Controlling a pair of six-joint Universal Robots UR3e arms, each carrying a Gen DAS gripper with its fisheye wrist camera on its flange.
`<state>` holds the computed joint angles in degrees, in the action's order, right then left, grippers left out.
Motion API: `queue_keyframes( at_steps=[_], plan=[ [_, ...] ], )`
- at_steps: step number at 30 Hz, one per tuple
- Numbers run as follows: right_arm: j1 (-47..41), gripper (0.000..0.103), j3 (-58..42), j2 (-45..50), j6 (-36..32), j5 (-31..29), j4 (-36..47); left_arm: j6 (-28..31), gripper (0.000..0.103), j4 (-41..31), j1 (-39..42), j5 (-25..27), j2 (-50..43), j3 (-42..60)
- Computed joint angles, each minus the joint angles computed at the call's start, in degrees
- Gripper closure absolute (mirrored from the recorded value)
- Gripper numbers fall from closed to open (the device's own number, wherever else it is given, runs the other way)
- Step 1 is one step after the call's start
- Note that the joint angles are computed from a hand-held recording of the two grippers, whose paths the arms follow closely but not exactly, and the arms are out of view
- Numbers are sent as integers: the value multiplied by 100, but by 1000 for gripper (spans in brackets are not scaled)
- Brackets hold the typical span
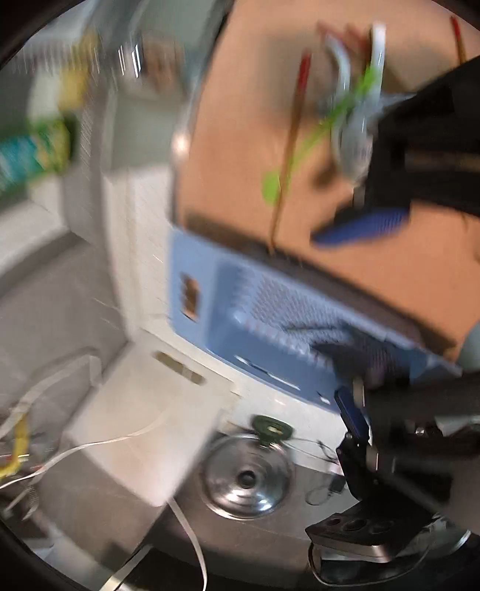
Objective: Organize utensils
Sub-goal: 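Move both open grippers back over the utensil pile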
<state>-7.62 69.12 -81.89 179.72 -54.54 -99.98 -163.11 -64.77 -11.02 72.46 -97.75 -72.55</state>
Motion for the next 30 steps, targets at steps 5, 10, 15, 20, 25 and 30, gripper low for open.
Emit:
queue_keyframes(
  at_steps=[5,10,15,20,25,30],
  plan=[
    [-1666,36,1077,-1520,-1221,87,700,-118,81,-118,-642,-136,-456,526],
    [-3035,35,1357,-2167,-2305,20,1865,26,81,-524,-1386,-109,-1226,1402],
    [-4036,35,1680,-2567,-3110,-84,2863,286,81,-1213,-1944,-9,-2171,2591],
    [-4561,36,1877,-2659,-3332,-65,3726,569,81,-1895,-2188,64,-2844,3608],
    [-4788,48,2437,-2938,-3379,-159,3997,579,81,-2301,-2224,-27,-3244,4268],
    [-4741,51,2860,-2994,-3140,-220,3859,655,81,-2702,-2317,86,-3682,4902]
  ],
)
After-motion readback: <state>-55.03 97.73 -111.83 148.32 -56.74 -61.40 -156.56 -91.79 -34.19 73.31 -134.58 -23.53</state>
